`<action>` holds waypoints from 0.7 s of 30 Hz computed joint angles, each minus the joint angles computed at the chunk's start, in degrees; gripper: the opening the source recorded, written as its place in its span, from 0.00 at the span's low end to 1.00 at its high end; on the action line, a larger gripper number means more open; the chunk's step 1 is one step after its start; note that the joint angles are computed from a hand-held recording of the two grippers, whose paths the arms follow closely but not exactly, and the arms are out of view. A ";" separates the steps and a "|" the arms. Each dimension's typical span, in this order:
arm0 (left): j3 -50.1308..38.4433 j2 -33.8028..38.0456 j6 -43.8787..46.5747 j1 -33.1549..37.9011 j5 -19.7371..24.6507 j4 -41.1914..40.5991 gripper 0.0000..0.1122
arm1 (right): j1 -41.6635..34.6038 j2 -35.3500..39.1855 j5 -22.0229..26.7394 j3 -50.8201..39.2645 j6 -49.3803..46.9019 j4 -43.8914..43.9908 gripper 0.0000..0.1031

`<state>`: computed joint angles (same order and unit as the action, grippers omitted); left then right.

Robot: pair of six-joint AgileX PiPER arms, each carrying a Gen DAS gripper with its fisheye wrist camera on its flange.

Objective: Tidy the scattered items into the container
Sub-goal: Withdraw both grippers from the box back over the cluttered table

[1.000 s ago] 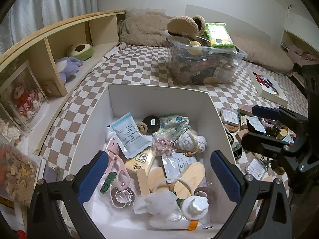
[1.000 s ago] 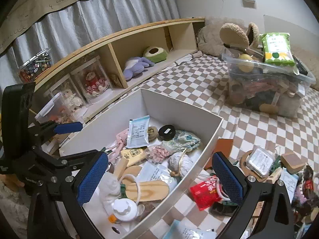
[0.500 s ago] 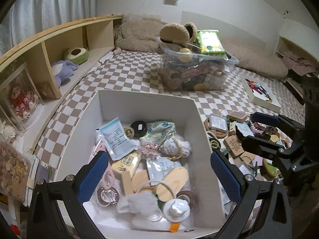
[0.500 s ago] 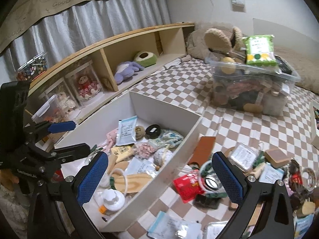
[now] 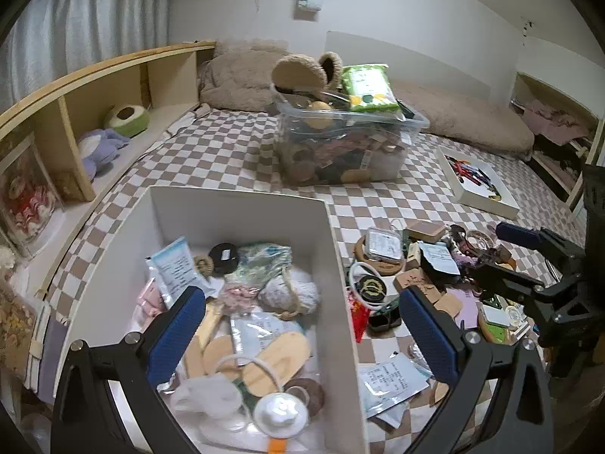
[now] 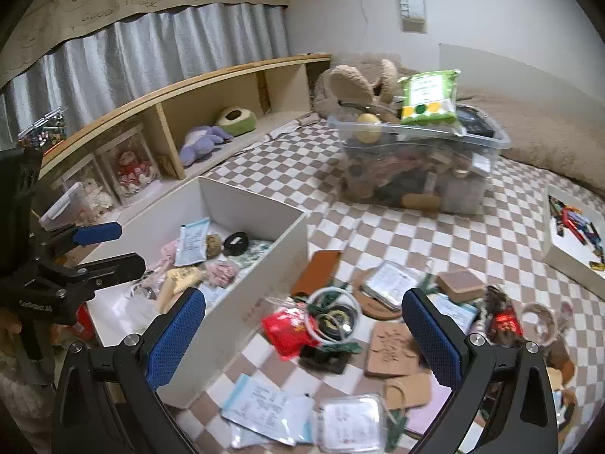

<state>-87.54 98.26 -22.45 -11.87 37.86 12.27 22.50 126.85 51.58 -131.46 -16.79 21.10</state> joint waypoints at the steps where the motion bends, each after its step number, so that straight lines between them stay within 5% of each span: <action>1: -0.16 0.26 -0.41 -0.55 -0.17 0.29 0.92 | -0.38 -1.10 -0.96 1.91 -0.49 0.02 1.00; 6: -1.60 1.80 -0.76 -2.24 -0.93 -0.79 0.92 | -2.62 -5.93 -6.08 10.48 -3.30 0.93 1.00; 21: -8.82 9.33 -7.43 -8.46 -0.93 6.18 0.92 | -8.75 -9.28 -10.74 18.94 -6.81 1.00 1.00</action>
